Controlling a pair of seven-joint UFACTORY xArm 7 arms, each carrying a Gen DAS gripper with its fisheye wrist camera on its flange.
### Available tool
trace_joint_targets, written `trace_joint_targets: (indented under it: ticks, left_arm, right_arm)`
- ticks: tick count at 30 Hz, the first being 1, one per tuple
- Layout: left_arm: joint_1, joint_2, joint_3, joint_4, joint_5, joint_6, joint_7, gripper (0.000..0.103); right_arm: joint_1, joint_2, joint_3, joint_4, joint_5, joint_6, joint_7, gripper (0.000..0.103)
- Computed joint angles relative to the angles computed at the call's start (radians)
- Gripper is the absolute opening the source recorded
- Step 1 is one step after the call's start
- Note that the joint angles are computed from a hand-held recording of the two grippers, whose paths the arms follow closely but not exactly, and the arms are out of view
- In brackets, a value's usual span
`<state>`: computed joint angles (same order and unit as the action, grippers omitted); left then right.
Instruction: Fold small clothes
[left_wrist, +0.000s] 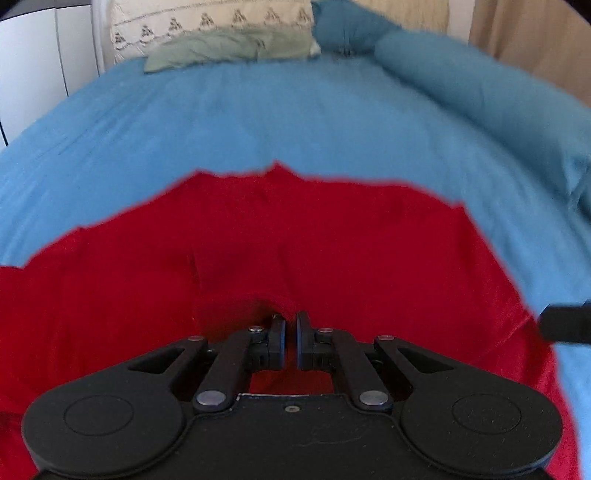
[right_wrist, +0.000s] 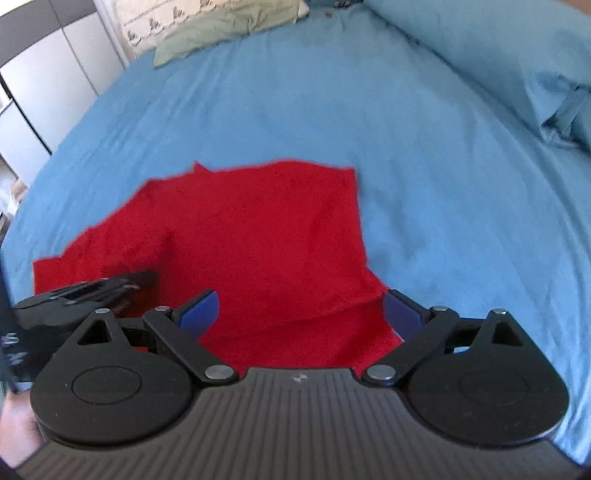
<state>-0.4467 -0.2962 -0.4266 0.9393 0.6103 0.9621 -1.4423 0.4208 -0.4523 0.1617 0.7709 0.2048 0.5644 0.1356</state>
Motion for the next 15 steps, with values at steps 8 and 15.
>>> trace_joint_targets:
  ticks: [8, 15]
  left_arm:
    - [-0.010, -0.152, 0.009, -0.055, -0.071, 0.024, 0.138, 0.073]
    - [0.001, -0.427, 0.013, -0.181, -0.246, 0.214, 0.227, 0.076]
  right_arm:
    - [0.023, 0.052, 0.000, 0.044, 0.043, -0.011, -0.018, 0.103]
    - [0.102, 0.242, 0.082, 0.232, 0.001, 0.045, -0.139, 0.103]
